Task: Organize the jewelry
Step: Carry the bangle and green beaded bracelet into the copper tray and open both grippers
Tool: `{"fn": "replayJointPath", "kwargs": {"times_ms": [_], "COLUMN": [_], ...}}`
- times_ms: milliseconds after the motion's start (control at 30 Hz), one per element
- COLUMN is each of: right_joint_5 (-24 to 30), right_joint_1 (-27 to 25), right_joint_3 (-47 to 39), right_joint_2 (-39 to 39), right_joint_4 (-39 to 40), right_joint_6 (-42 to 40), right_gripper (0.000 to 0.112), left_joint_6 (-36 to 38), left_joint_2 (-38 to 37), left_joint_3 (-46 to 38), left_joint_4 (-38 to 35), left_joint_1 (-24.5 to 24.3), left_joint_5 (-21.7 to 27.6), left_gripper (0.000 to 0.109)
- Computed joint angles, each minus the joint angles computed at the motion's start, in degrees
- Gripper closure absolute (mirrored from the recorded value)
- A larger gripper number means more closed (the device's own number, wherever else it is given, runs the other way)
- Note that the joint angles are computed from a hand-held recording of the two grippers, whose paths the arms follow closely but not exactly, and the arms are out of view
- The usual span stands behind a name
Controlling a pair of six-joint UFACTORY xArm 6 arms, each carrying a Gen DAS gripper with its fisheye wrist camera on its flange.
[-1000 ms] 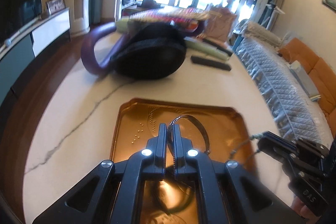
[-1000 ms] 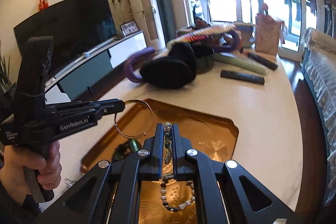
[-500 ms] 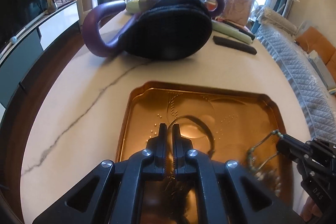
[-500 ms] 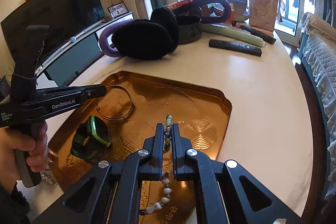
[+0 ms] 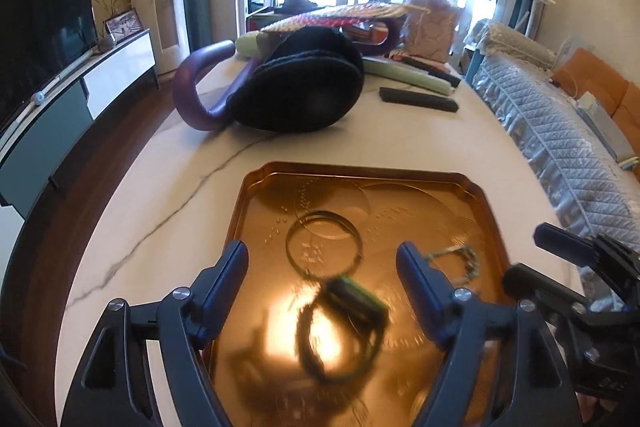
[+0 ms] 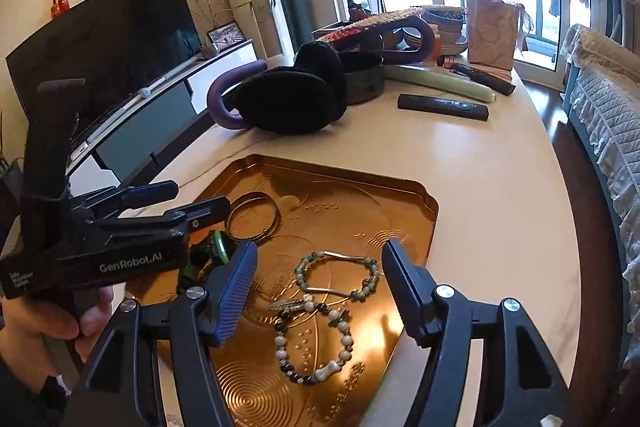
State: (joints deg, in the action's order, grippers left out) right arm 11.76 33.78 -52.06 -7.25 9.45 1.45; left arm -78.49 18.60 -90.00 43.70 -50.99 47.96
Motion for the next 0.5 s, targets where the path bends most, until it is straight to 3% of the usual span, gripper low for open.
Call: {"fn": "replayJointPath", "kwargs": {"times_ms": [167,200,300,367,433,500], "right_joint_5": [1.20,1.51,3.10,3.33,4.07,4.99], "right_joint_1": [0.47,0.78,2.38,3.00,3.94,5.22], "right_joint_3": [4.00,5.12,7.37,8.60,9.44,10.44], "right_joint_2": [-5.47,-7.02,-10.77,-12.86,-14.74,-16.83], "right_joint_4": [-10.58,-11.72,-5.29,-6.99,-7.60,-6.11], "right_joint_6": [8.70,9.39,4.38,6.18,7.06,7.27], "right_gripper": [0.049,0.049,0.050,0.050,0.050,0.050], "left_joint_6": [-2.26,-3.73,-6.05,-7.68,-7.58,-7.40], "left_joint_2": [-6.74,-8.57,-13.03,-15.60,-17.11,-18.31], "left_joint_3": [5.37,7.02,11.20,13.61,14.77,16.06], "left_joint_4": [3.70,5.38,6.03,5.31,3.35,3.27], "left_joint_1": [-3.97,-5.16,-7.88,-9.42,-11.30,-13.52], "left_joint_5": [3.40,4.37,5.38,5.11,5.35,4.72], "left_gripper": [0.033,0.039,0.047,0.049,0.064,0.069]}}
